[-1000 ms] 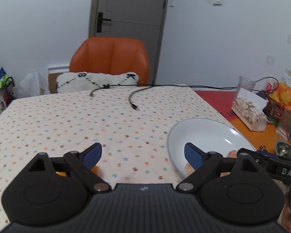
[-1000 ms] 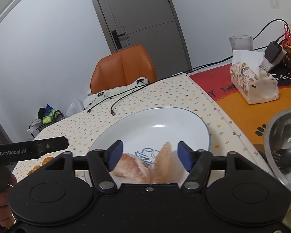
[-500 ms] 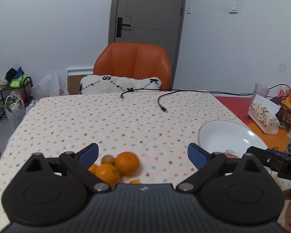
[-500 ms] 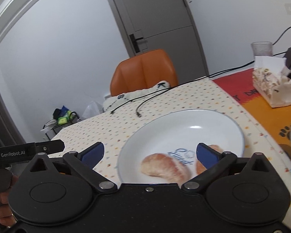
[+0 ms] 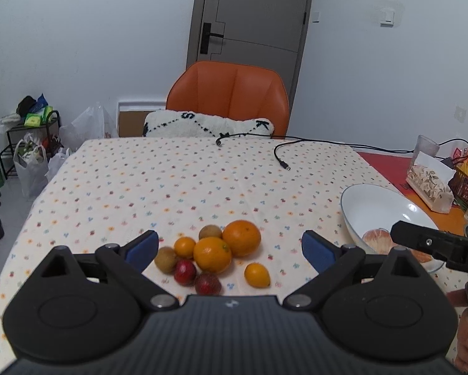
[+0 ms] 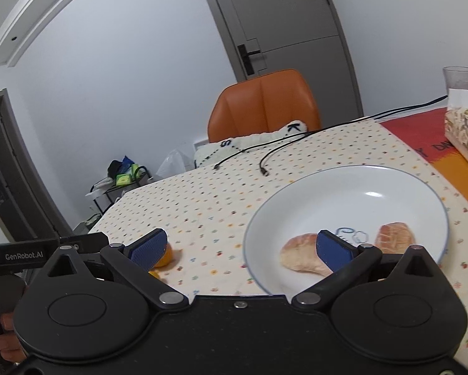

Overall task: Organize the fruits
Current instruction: 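Move both tools back to the fruit pile and grasp a red plum with the left tool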

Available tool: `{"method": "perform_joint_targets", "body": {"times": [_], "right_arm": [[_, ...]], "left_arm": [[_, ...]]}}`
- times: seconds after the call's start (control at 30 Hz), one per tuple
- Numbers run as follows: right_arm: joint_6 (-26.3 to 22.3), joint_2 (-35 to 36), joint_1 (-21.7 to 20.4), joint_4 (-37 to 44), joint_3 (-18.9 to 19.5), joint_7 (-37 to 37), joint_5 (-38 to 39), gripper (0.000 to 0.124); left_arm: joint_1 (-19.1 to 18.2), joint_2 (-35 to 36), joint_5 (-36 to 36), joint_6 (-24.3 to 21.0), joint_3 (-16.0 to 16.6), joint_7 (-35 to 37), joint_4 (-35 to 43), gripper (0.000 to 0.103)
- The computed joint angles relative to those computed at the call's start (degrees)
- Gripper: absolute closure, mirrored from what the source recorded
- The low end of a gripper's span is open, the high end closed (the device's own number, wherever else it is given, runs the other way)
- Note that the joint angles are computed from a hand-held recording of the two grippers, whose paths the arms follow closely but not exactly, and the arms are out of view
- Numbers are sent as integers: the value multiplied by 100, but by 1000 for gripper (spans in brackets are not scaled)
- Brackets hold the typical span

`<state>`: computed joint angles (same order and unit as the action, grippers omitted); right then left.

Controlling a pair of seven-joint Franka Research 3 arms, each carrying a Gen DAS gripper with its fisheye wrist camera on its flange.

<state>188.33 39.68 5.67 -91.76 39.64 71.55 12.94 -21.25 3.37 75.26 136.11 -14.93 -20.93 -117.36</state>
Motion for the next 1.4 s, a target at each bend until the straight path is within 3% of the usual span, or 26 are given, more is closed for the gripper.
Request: {"method": "perform_joint_targets", "body": {"times": [0.27,0.43,0.73,0.97,1.07,1.4], "right_arm": [[-255,-2,237,128,-133,-209,0,28],[-493,20,391,260,-192,-489,258,42],[-957,72,795,583,-502,-979,753,61],[-1372,74,1240,848,-986,-1202,1086,64],[-1543,120,1433,1007,-1192,-1269,1230,64],[-2195,400,2060,1655,-1830,-1380,1542,75]], "left_arm": [[123,-160,84,390,17,-413,-344,15],[205,-165,76,625,37,-470,-439,35],[247,25,141,772,93,-646,-418,54],[257,186,4,915,184,-644,-373,68],[275,211,-16,992,222,-632,-383,80],[369,-51,70,1158,210,-837,-621,81]]}}
